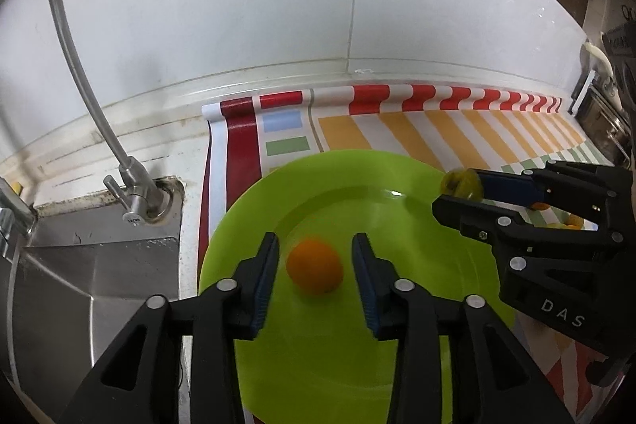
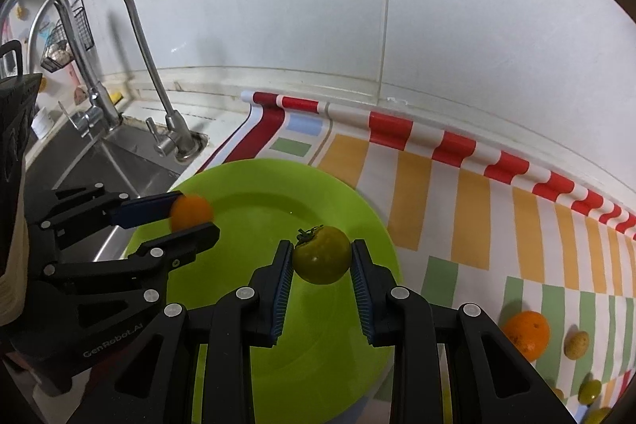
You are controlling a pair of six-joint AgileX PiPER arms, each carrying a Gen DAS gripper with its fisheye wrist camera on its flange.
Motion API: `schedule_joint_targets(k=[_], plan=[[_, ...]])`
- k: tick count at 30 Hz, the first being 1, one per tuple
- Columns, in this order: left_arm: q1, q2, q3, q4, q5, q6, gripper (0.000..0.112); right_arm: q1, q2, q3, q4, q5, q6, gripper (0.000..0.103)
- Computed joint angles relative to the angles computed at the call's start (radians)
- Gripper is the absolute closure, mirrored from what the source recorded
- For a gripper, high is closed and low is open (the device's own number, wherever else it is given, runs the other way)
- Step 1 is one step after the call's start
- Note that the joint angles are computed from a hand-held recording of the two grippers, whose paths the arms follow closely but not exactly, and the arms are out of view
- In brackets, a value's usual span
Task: Organize fruits
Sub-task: 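Carry the orange and green tomato onto the green plate and open both tools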
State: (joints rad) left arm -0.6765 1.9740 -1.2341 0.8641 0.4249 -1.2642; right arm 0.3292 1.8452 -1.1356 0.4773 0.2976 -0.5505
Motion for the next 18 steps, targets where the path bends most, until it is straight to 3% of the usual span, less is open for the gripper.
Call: schedule_joint_targets(k=[2, 6, 12, 14, 18], plan=[[-0.01, -0.01, 0.005, 0.02, 0.02, -0.032, 0.072, -0.004, 0.0, 0.0, 0.016, 0.003, -0.005, 0.065], [-0.047, -0.051, 0.033, 0.052, 0.066, -0.089, 0.07, -0.014, -0.037, 0.039, 0.051, -0.017, -0.018, 0.065], [-0.145, -0.14, 0.1, 0.185, 0.168, -0.26, 0.055, -0.024, -0.184, 0.181, 0.121, -0.089, -0.055, 0.064], [-0.176, -0.166, 0.118, 0.22, 0.202, -0.303, 0.051, -0.026, -0.247, 0.237, 0.154, -0.114, -0.076, 0.058], [-0.245, -0.219, 0.149, 0.263, 0.27, -0.376, 0.044, -0.017, -0.363, 0.326, 0.04, -0.158, 0.049, 0.057]])
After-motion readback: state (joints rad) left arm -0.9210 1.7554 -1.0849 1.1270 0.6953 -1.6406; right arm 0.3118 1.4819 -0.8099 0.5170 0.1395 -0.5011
